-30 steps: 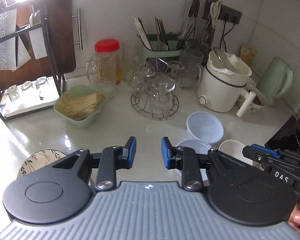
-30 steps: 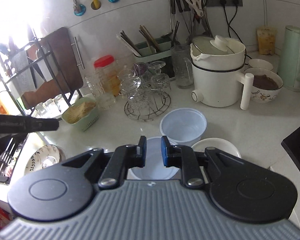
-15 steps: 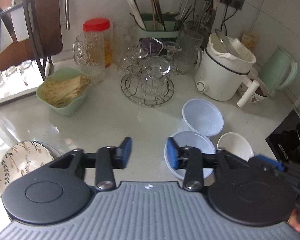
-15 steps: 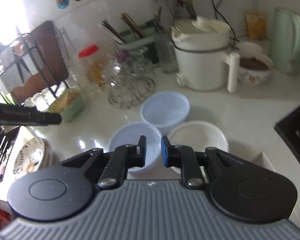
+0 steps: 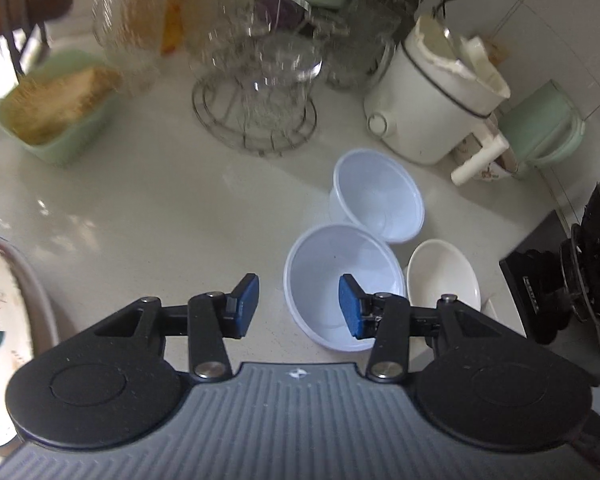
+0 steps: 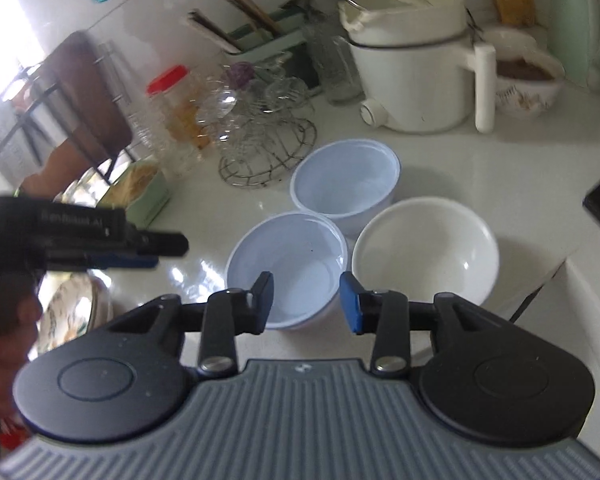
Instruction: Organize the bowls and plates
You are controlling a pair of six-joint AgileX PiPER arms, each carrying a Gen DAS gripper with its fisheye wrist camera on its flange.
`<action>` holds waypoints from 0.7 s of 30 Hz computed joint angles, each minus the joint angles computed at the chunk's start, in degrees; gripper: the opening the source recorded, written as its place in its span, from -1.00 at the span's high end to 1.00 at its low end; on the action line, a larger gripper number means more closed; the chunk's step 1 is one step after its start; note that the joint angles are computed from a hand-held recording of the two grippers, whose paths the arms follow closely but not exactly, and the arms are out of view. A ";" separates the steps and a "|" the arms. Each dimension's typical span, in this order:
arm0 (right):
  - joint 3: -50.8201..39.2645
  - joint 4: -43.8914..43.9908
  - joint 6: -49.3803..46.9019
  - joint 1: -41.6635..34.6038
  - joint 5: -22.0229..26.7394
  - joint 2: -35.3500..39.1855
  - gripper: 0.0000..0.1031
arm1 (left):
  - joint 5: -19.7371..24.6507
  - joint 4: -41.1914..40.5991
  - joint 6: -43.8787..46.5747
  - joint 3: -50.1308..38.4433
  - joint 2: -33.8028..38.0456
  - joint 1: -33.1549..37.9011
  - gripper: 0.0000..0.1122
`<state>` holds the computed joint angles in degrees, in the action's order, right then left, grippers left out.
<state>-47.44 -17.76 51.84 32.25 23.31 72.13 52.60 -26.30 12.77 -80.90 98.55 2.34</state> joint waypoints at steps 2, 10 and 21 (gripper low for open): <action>-0.40 -3.04 6.11 0.82 0.43 1.72 0.22 | 1.76 -1.69 1.76 -2.18 3.09 0.50 0.11; -0.05 -8.94 17.27 1.34 -1.51 6.55 0.28 | 3.63 -1.49 2.52 -8.32 12.00 -0.91 0.11; -1.52 7.51 1.98 -3.32 -4.36 10.54 0.57 | 7.30 -0.22 2.06 -15.16 19.03 -2.07 0.43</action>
